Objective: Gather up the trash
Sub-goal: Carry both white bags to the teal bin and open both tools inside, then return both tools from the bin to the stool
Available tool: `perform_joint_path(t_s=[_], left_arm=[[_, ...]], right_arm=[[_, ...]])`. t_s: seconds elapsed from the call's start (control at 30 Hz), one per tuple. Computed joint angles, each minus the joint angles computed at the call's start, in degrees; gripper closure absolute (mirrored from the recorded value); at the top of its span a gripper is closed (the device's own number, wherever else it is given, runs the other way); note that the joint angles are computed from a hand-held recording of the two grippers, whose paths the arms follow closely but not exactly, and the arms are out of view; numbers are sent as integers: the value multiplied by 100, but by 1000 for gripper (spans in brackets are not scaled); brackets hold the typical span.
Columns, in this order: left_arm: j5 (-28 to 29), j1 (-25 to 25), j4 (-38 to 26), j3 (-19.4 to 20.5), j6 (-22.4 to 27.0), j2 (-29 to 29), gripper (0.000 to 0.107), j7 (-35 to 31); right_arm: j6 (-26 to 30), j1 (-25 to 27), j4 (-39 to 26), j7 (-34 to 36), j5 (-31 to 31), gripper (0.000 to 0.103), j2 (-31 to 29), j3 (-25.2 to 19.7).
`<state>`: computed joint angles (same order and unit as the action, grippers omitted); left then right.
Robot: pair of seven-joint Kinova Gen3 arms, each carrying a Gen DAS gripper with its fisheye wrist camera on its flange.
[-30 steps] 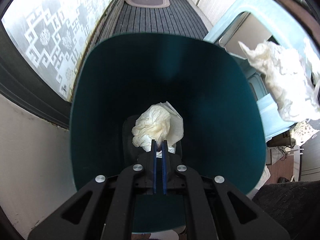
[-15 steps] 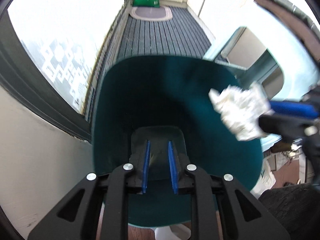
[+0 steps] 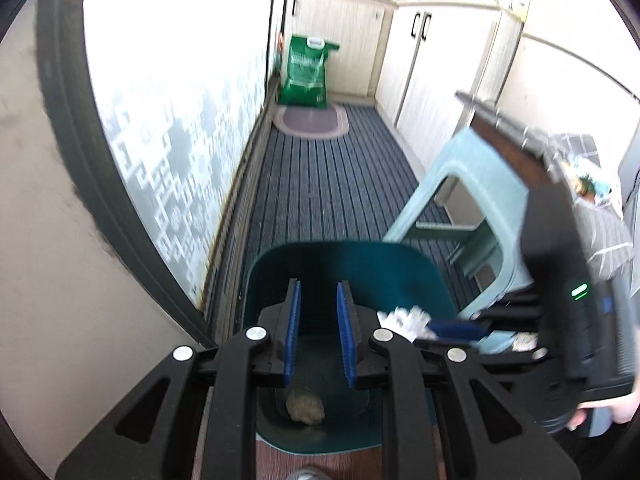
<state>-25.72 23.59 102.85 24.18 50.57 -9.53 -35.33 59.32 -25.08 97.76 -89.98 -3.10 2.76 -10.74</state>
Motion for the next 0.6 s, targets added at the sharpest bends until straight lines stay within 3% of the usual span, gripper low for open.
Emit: perform_joint_path(t_s=[0.3,0.4,0.47,0.53,0.6], left_arm=[[-1378,-524,129,910,-359,-571,88,1046],[-1454,-801,187,1010,-738,-835,88,1178],[-1483,-1025,196,1104,-943,-1022,84,1231],[-1568,-1346,114,1446,-869,-1158,73,1295],[-1595,-1649,81,1680,-928,-1276,67,1325]], right_arm=[[-97,78,185,301,-189,88,123,39],[-122,115,253,473,-301,87,103,42],[-161,159,297,622,-425,82,40,56],[-226,205,348,778,-567,69,-72,69],[-306,243,403,970,-735,63,-219,80]])
